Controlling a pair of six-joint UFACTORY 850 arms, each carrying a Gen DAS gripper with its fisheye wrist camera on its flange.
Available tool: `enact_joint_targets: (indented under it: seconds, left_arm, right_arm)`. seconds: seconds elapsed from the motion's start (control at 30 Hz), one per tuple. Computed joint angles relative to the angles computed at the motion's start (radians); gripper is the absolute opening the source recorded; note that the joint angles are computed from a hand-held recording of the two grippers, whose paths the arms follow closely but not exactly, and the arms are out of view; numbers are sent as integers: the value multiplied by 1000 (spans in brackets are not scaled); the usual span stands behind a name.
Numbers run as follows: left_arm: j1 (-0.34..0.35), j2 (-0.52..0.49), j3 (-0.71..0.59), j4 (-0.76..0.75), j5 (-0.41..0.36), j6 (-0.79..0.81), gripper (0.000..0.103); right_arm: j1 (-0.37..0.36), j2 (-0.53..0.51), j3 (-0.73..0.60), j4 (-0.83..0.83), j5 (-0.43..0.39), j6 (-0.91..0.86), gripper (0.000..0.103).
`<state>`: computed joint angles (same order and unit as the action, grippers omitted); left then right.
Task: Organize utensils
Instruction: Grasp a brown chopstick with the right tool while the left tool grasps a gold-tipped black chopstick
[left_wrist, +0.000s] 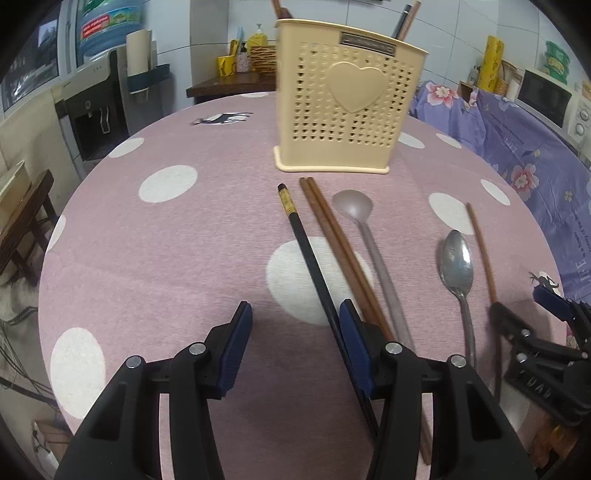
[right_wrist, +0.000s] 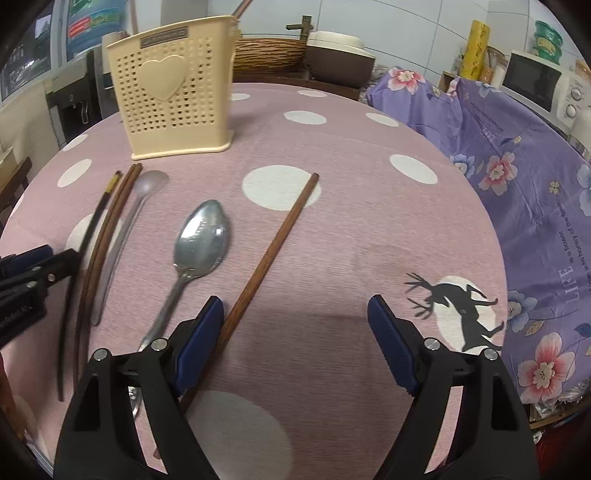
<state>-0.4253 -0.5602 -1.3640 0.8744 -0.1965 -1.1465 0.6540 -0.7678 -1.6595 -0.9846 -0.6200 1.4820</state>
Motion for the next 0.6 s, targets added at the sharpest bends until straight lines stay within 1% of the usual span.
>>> enact_joint_targets:
  seconds: [0.13, 0.2, 0.27, 0.3, 0.37, 0.47, 0.5, 0.53, 0.6]
  left_arm:
    - [26, 11, 10, -90, 35, 43, 49]
    - [29, 7, -1, -55, 27, 9, 49]
    - [30, 1, -13, -14, 22, -24, 49]
    - [31, -4, -23, -8, 18, -27, 49]
    - [37, -20, -49, -75, 11, 37, 49]
    - [44, -46, -90, -160, -1, 112, 49]
    - [46, -54, -104, -189, -5, 143, 49]
    - [48, -61, -116, -206, -9, 162, 49]
    - [50, -79, -145, -237, -24, 189, 49]
  right_arm:
    - [-22, 38, 54, -36, 80, 88, 79]
    - [-38, 49, 66, -26, 135, 108, 79]
    - [-53, 49, 63, 0, 172, 99, 79]
    - [-58, 45, 56, 8, 176, 91, 78]
    - [-69, 35, 33, 26, 178, 70, 75]
    - [-88, 14, -12, 91, 196, -2, 67]
    - [-94, 4, -33, 125, 197, -40, 60]
    - [-99, -9, -55, 156, 190, -74, 53]
    - [-104, -51, -124, 217, 148, -149, 47]
